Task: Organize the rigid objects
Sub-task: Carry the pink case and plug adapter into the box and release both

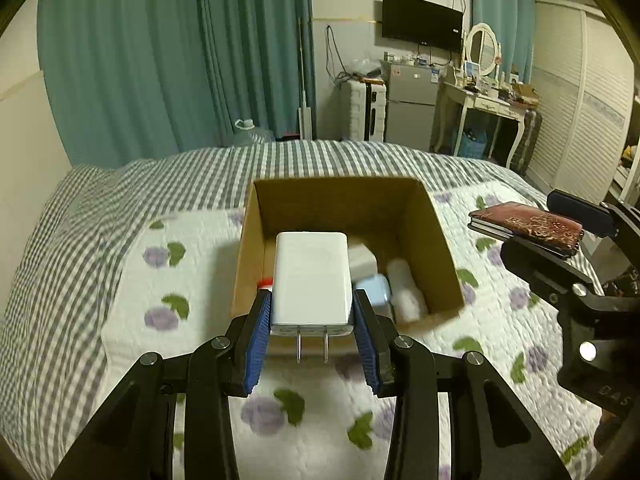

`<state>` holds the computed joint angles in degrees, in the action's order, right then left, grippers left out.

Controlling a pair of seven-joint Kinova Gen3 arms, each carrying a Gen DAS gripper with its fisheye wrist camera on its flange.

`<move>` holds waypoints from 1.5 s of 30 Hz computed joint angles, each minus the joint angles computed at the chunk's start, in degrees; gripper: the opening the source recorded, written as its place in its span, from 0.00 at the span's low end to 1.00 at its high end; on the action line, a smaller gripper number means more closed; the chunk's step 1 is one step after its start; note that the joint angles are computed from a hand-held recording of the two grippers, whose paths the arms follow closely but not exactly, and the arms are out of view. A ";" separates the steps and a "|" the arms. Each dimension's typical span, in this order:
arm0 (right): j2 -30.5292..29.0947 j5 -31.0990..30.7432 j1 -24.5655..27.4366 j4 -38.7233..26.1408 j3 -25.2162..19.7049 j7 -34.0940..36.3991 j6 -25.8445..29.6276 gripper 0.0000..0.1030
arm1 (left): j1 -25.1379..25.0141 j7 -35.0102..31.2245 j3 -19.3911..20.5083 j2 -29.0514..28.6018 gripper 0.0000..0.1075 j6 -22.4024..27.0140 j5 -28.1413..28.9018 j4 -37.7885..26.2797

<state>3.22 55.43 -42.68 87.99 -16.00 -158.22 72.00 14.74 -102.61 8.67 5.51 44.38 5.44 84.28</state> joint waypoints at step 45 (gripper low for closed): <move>12.81 -11.17 10.62 -4.17 14.09 8.19 -25.84 0.69 | 5.42 6.36 -2.89 16.81 0.55 0.39 -10.30 -14.21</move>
<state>16.03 44.26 -32.05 83.82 -1.91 -150.03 46.16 20.16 -96.25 5.78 22.32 44.77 -4.86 70.07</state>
